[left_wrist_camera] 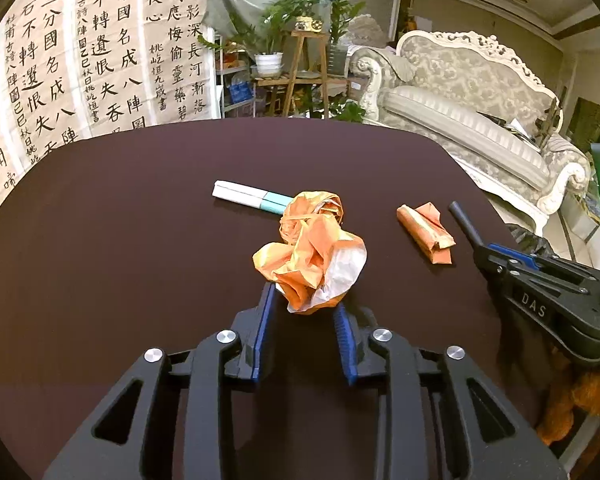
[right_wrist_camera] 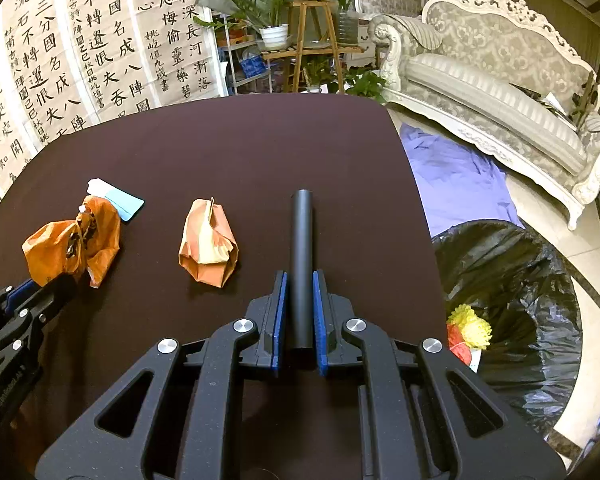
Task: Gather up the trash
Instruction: 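Close the left tool on the crumpled orange paper and lift it, then carry the orange paper and black marker over the bin and open both tools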
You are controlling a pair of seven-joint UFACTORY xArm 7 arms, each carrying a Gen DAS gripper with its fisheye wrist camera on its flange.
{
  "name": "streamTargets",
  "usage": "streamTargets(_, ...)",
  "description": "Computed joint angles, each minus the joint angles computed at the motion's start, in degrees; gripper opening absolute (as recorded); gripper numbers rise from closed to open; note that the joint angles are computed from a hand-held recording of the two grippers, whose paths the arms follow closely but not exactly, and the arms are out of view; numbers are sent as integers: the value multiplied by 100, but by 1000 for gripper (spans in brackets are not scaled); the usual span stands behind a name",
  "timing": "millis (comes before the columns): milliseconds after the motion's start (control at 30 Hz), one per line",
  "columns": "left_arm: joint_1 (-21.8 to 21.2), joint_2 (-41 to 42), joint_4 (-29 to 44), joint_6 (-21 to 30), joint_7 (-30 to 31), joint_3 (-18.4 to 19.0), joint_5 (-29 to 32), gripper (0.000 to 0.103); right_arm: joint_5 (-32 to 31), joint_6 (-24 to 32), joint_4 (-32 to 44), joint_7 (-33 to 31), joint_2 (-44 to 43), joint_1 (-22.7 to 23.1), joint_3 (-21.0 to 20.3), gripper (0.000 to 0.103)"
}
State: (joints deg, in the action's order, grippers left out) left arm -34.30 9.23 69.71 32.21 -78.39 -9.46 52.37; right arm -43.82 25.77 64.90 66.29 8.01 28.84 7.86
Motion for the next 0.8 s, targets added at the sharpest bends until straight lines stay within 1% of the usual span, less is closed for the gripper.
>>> streamTargets(33, -24, 14, 10, 22, -42, -4, 41, 40, -3, 2, 4, 2, 2, 2, -1, 13)
streamTargets(67, -37, 42, 53, 42, -61, 3, 90, 43, -3, 0, -2, -3, -1, -1, -4, 13)
streamTargets(100, -55, 63, 85, 59, -94, 13, 152, 49, -4, 6, -2, -9, -2, -2, -5, 13)
streamTargets(133, -73, 88, 123, 85, -118, 20, 204, 54, -4, 16, 9, -6, 4, 3, -1, 13)
streamTargets(167, -94, 120, 169, 122, -142, 29, 262, 55, -5, 21, 17, -3, 8, 7, 0, 13)
streamTargets(233, -128, 221, 309, 231, -113, 45, 299, 64, 7, 12, 16, -10, 9, 5, -1, 13)
streamTargets(333, -159, 345, 479, 292, -50, 99, 306, 67, 1, 26, 29, -5, 15, 14, -2, 13)
streamTargets(467, -193, 445, 592, 380, 18, 166, 195, 66, 7, 33, 42, -8, 22, 19, -3, 13)
streamTargets(500, -192, 457, 603, 393, 54, 172, 136, 64, 11, 19, 25, -18, 13, 11, -8, 13)
streamTargets(533, -196, 473, 621, 403, 92, 176, 92, 56, 3, 34, 42, -8, 22, 20, -5, 13)
streamTargets(567, -206, 482, 627, 422, 125, 177, 44, 53, -4, 45, 52, -4, 28, 26, -5, 13)
streamTargets(600, -194, 489, 623, 403, 186, 176, -34, 44, -2, 49, 56, -8, 30, 27, -5, 13)
streamTargets(667, -185, 487, 613, 345, 250, 193, -123, 42, -14, 45, 40, -12, 19, 21, -12, 13)
streamTargets(800, -196, 447, 557, 227, 231, 231, -95, 37, -78, 69, 37, 32, 15, 35, -17, 12)
